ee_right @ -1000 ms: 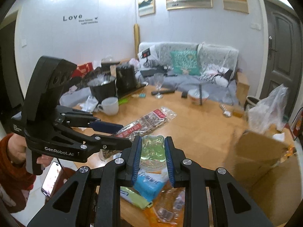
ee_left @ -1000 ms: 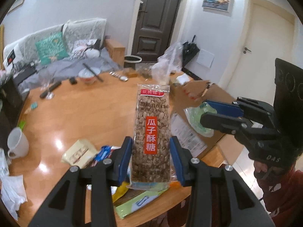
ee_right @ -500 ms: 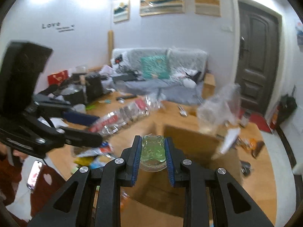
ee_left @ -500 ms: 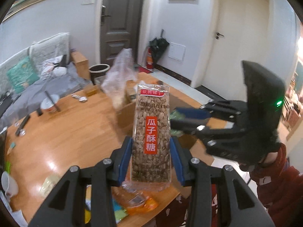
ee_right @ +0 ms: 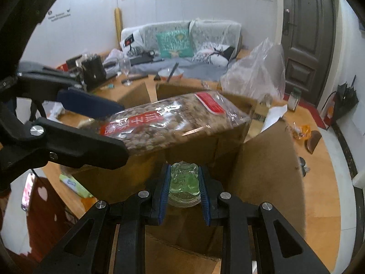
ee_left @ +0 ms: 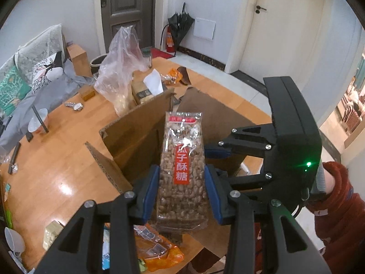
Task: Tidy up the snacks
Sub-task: 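Lift both held snacks and carry them over the open cardboard box, then open both grippers to drop the snacks into the box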
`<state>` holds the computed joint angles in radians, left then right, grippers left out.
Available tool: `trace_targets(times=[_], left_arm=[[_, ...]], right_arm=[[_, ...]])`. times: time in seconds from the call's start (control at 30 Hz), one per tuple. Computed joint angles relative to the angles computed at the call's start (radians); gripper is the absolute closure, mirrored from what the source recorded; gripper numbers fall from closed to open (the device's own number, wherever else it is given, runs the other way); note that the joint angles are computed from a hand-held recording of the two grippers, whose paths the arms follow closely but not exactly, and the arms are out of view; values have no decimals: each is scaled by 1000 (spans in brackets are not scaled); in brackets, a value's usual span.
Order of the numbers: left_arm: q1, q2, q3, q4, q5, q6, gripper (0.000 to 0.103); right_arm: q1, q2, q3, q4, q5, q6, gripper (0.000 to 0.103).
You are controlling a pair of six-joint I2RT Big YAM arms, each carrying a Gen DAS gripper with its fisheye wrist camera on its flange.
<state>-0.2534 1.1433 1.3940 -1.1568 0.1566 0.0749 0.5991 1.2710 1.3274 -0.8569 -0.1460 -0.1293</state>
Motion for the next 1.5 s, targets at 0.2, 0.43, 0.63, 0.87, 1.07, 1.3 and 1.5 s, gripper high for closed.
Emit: trace_targets(times=[0.2,0.43,0.63,0.87,1.07,1.3,1.5], left_arm=[[17,21,-7,-5,15,17,65],[5,43,3,-19,-20,30,65],[-1,51,8,-32,-33,32,65],[1,52,4,-29,-30,31,64],[5,55,3,-25,-27,28,64],[5,57,13,-14,-24,18,58],[5,51,18,-6,-34,14,51]], right_arm=[[-2,32,20,-33,15,-8,83],[10,43,24,-57,36,-12,83],[17,48,34,-78,47,-16,82],[18,47,33,-83,42,-16,82],[9,33,32,-87,22,-8,82],[6,15,29,-84,21,3,77],[5,6,25,-84,26,3,76]])
